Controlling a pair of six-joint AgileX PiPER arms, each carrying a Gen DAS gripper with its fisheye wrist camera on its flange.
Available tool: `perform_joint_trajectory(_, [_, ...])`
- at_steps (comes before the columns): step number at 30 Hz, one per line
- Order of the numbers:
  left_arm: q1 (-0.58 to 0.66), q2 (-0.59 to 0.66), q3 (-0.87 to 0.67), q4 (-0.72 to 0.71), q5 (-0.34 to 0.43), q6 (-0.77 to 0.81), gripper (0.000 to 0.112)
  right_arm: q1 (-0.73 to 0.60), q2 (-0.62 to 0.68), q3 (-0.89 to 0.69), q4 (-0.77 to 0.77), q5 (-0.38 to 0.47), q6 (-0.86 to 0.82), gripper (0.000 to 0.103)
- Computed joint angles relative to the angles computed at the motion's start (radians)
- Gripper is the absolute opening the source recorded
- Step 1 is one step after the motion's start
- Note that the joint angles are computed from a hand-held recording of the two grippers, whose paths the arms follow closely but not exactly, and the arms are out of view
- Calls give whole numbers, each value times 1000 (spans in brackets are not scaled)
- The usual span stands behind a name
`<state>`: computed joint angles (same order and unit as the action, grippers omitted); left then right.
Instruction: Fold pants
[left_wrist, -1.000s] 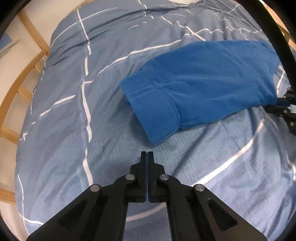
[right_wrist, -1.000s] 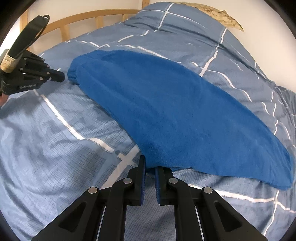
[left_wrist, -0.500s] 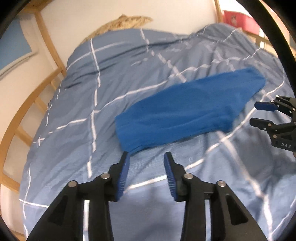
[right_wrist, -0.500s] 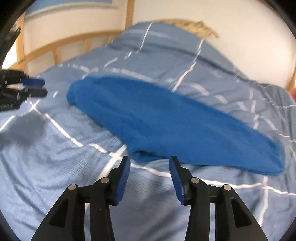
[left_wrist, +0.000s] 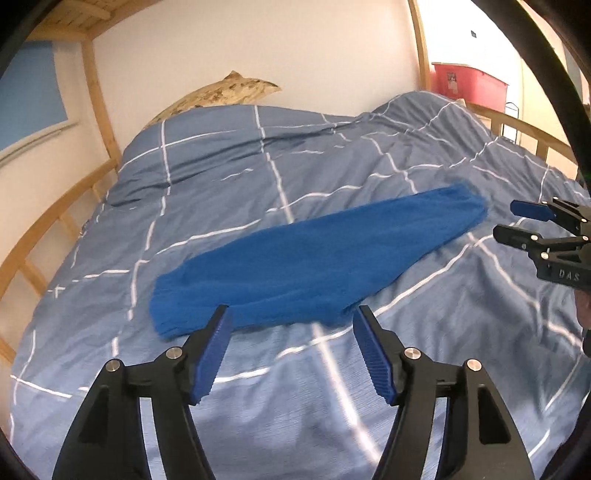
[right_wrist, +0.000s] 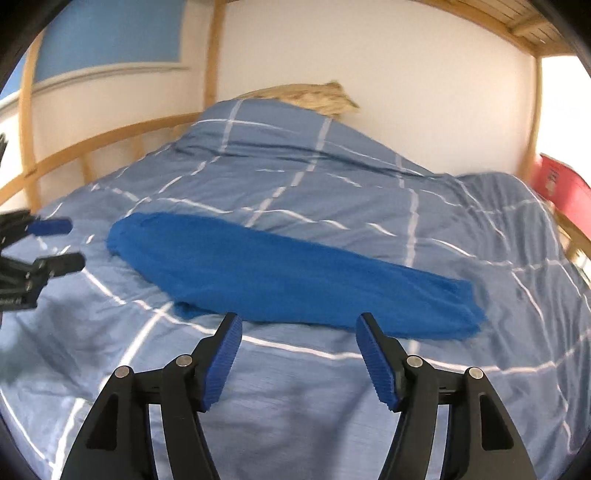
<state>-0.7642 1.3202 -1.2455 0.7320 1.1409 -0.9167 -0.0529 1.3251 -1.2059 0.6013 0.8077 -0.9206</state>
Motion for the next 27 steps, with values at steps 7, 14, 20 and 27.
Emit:
perform_joint_trajectory(7, [-40,212,-198,12,-48,-6,68,-249,109,-90,170,50,-166,65])
perform_joint_trajectory(14, [12,436,-448,-34,-130,71,70,-372,293,-265,241,75,-125,65])
perform_joint_trajectory(20, [49,640,-697,-84,-135,161,70,-382,494,-464,210,98,87,65])
perform_joint_trajectory(27, [77,962,-1156,-176,13,323,70,-381,751,-714,206,191,344,65])
